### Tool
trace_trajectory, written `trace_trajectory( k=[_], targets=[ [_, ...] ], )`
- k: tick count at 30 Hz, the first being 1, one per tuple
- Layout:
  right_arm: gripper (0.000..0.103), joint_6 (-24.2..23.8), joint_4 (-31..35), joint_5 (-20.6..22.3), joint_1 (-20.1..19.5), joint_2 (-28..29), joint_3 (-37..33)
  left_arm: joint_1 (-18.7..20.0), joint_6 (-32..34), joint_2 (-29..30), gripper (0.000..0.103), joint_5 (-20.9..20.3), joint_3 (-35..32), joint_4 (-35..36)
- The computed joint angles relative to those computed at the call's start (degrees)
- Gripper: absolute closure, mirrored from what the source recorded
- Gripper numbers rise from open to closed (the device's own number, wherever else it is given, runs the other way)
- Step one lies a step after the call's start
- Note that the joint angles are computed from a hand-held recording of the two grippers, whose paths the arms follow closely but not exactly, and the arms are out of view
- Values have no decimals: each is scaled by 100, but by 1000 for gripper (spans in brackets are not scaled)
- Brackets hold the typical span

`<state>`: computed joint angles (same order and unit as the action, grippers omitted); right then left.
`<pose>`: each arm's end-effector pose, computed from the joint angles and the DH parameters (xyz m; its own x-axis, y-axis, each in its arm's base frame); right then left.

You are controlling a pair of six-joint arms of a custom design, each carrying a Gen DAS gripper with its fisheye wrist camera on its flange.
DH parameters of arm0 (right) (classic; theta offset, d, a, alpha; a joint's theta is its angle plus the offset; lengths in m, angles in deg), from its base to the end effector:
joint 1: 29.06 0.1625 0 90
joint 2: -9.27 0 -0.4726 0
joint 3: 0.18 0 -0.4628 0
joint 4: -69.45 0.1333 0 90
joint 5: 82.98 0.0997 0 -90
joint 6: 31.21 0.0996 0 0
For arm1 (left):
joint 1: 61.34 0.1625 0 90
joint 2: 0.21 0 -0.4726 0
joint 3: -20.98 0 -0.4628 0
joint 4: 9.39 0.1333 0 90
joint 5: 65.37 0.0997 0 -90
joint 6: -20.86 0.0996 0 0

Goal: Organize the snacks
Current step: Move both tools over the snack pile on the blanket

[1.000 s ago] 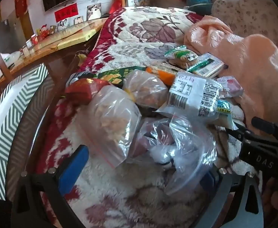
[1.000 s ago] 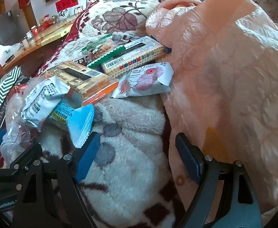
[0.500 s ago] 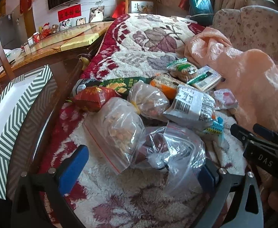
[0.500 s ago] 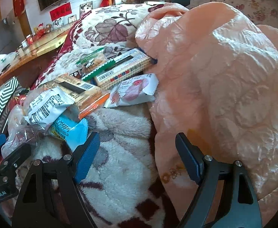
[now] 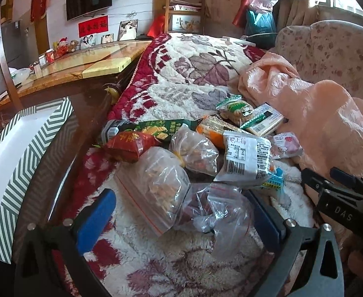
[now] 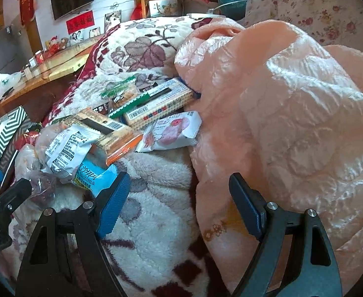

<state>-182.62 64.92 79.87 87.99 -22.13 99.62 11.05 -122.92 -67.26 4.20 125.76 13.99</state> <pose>0.2601 -0.4255 -0.0918 -0.5940 0.5940 0.5425 -0.1413 0.5869 -0.7972 0.0065 -0.5351 0.1846 -0.6052 0.5921 -0.5320 0.7716 0.6007 -0.2092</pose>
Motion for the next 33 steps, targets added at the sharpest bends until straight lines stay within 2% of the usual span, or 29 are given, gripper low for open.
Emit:
trace_trajectory(
  k=[5,11,16,19,25,33],
  targets=[
    [21,-49,-49,-13,39,-22,26,20,-91,-10,0,54,-43,19],
    [21,-1146,-825,92,185,-91,94,25,-63,-21,0,-20,-26,-50],
    [21,-1507,-932,-6,216,-61,45,32,-92,23,0,-78,-54,-25],
    [21,-1533,-963,-109,203,-91,75,41,-114,53,0,-99,-79,7],
    [21,-1183,-753,-313,151,-122,103,62,-134,65,0,-98,-130,47],
    [21,-1156,-811,-563,115,-200,176,140,-410,146,0,-82,-345,233]
  ],
)
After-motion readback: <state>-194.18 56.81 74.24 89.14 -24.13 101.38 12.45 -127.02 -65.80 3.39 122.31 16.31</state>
